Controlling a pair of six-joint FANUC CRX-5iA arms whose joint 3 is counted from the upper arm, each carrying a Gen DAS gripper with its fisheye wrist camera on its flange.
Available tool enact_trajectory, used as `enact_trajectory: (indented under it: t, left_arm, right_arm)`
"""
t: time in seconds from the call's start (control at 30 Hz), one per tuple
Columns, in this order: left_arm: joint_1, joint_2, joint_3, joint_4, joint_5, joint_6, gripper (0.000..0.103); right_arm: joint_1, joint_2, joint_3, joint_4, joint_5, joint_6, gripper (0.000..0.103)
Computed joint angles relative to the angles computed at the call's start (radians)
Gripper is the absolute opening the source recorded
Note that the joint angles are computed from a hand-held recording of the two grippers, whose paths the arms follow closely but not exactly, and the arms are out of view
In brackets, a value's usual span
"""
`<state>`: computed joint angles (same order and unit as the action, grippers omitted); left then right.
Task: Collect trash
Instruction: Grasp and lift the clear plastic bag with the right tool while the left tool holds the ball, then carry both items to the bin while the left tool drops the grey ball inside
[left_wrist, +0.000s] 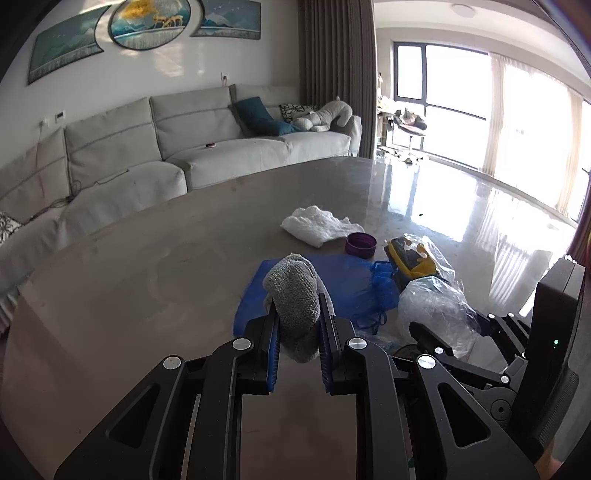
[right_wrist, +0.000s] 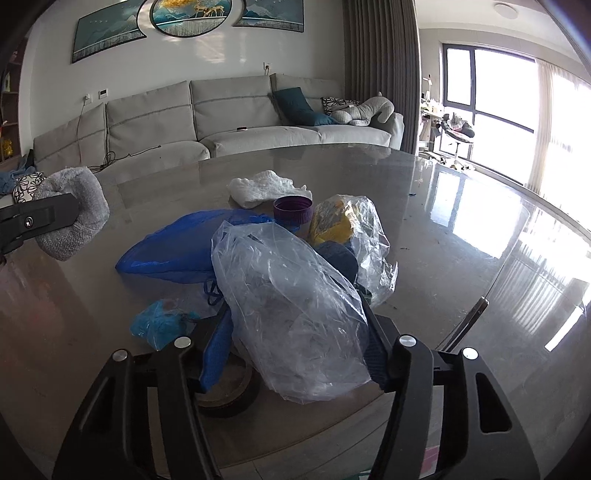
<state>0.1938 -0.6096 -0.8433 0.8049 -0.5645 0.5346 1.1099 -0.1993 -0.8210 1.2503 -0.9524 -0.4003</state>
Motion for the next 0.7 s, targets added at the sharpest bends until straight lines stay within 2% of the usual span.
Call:
enact_trajectory:
  t: [0.03,0.1,0.3,0.57,0.7]
  left_arm:
    - [0.0,0.003,0.002,-0.002,-0.001,0.002,0.017]
    - [-0.002,0.0,0.001,-0.009,0.0,0.008,0.017]
    - [-0.011,-0.002,0.001,-0.025,0.012,0.018,0.017]
    - [-0.01,-0.021,-0.007,-0.015,0.015,0.014,0.017]
    - [-0.02,-0.042,-0.02,0.007,0.012,-0.007,0.017]
  right_arm:
    - [0.002,0.0,0.002,-0.002,-0.003,0.01,0.038]
    - [0.012,0.0,0.007,-0.009,-0.012,0.021,0.032]
    - [0.041,-0.01,0.008,-0.004,-0.048,0.047,0.024]
    - [0.134,-0.075,-0.004,0.092,-0.144,0.054,0.022]
    - [0.192,-0.115,-0.011,0.099,-0.207,0.064,0.022]
